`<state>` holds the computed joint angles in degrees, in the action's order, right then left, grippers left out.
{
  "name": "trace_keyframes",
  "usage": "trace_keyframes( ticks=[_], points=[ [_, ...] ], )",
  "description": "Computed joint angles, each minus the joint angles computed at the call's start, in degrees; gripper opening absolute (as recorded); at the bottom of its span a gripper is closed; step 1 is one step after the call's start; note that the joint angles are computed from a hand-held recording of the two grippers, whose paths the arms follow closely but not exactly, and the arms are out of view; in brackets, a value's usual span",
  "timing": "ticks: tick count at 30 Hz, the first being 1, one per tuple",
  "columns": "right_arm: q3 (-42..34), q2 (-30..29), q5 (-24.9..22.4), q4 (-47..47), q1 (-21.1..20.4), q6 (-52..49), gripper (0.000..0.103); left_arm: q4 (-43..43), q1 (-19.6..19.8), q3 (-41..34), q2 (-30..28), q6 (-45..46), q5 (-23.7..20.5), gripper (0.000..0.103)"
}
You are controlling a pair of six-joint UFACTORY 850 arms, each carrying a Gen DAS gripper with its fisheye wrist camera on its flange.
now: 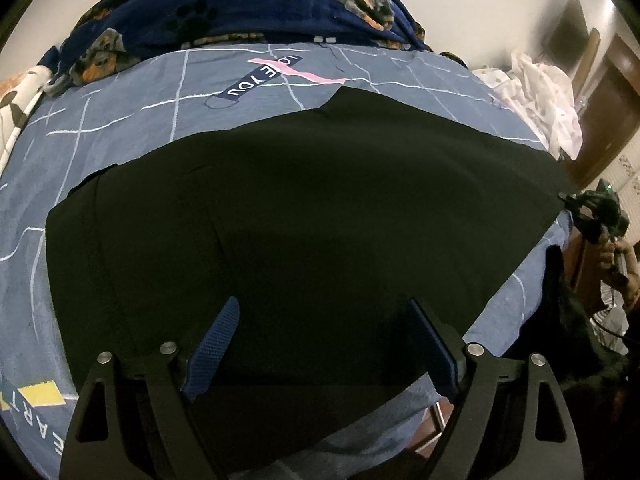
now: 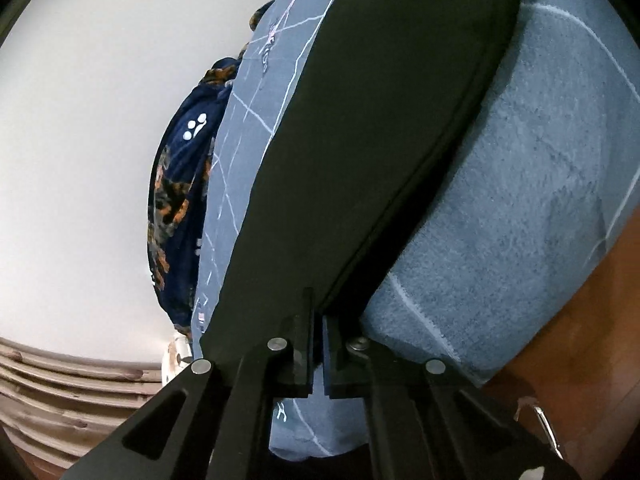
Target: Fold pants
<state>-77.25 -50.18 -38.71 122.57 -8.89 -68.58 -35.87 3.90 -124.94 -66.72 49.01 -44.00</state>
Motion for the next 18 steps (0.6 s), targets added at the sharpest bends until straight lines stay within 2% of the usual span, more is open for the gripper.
trace_keyframes(
  ticks=[3,6,7,8,10,14,16,18],
  points=[
    [-0.32,-0.15,-0.72,-0.96,-0.23,2.36,0.003,-0.18,0.05,0.52,0.27,0.52,0.31,0.086],
    [0.07,0.51,-0.66,-0.15,0.1,2.19,0.012,-0.31,0.08,0.98,0.51,0.84,0.59,0.087],
    [-0.32,0.85,0.18,-1.33,0.54,2.77,0.018,-0.03,0.07,0.98,0.53,0.51,0.57,0.087],
    [-0.36,1.08,0.75,-2.22,0.77,3.67,0.029,0.3,0.06,1.01,0.63,-0.12,0.45,0.087],
    [-0.17,1.62,0.66,-2.03,1.43,4.48,0.039,-0.12,0.34,0.85,0.79,-1.15,-0.67,0.087],
    [0.87,3.17,2.98,-5.84,2.67,11.1,0.042,-8.26,2.86,5.01,4.17,0.41,-0.14,0.087],
    [2.89,4.44,1.61,-3.02,3.64,9.34,0.042,-14.68,5.12,7.23,6.09,2.15,-0.54,0.087],
    [3.83,5.03,-1.05,-0.95,4.6,6.42,0.042,-17.56,7.37,9.52,8.17,1.06,1.69,0.086]
  ],
)
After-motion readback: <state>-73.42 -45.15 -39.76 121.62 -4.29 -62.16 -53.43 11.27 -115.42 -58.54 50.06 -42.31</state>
